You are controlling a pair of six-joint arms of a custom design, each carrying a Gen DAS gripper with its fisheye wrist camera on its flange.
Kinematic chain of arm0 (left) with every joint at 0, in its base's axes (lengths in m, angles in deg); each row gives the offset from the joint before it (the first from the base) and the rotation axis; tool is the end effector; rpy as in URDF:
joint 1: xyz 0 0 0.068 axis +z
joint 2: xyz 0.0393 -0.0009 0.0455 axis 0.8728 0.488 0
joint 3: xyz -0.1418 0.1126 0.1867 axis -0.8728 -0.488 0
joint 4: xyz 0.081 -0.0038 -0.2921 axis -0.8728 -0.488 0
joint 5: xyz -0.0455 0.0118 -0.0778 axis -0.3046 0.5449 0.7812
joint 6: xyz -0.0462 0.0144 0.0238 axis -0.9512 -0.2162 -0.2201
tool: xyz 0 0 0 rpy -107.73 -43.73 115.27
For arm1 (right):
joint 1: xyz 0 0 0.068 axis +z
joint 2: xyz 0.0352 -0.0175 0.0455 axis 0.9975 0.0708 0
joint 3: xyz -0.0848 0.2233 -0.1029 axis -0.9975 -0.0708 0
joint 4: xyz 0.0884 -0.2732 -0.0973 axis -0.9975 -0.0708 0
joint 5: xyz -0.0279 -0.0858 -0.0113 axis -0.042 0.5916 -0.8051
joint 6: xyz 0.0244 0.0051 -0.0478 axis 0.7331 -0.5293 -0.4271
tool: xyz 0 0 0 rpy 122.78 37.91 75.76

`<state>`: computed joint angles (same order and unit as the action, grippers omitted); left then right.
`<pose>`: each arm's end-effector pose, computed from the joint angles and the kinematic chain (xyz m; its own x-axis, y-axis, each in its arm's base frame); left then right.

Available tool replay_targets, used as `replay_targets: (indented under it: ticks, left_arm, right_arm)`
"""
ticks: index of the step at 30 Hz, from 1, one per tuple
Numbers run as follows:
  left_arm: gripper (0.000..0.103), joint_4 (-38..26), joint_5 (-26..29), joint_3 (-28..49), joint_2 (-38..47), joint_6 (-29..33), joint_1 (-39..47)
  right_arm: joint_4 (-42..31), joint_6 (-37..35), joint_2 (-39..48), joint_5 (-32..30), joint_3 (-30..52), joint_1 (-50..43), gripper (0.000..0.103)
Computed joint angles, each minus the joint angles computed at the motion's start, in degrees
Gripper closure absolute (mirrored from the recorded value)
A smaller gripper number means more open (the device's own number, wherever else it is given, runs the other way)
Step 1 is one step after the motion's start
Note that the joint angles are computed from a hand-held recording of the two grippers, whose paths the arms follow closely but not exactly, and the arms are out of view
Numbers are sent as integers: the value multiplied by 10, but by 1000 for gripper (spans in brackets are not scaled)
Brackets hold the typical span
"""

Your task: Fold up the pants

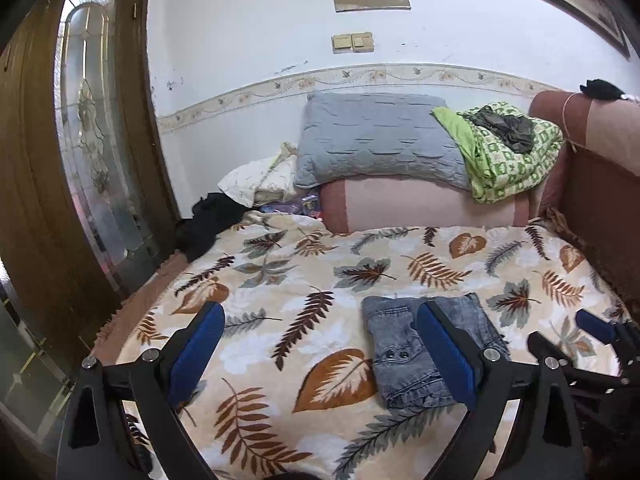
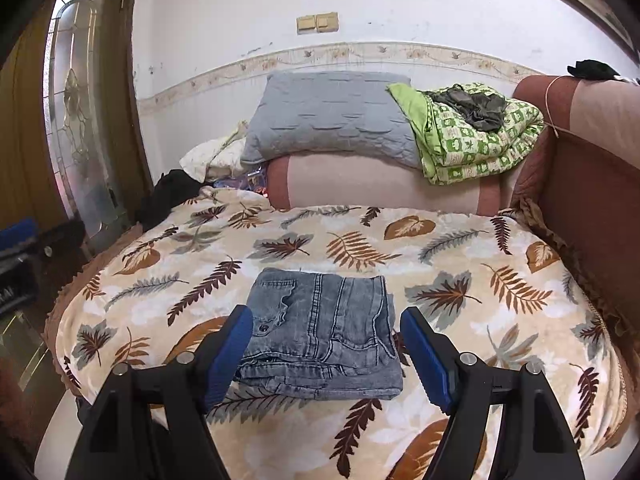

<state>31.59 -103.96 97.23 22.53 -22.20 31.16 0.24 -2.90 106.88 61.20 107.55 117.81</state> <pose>0.2832 -0.1379 0.2550 -0.4852 0.0451 -0.8732 -0.1189 0.9860 0.1170 0.3077 0.1789 0.2056 -0.5592 -0.0147 -0.8289 -0.1396 0.9872 0.0766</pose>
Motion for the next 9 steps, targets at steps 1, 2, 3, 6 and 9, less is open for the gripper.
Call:
replay_targets:
  ticks: [1,2,3,6,9]
  left_arm:
    - [6,2,13,-1,-1,1,3]
    - [6,7,26,-3,-1,2,5]
    - [6,11,33,-5,-2,3,7]
    - [6,37,55,-16,-3,8,12]
    - [6,33,70,-6,16,-1,26]
  right_arm:
    - [0,0,6,-3,2,-2,24]
    - [1,1,10,-6,5,-3,24]
    - [2,2,12,-8,5,-4,24]
    - [7,4,21,-19,7,-11,24]
    - [9,5,26,-30,8,-27,24]
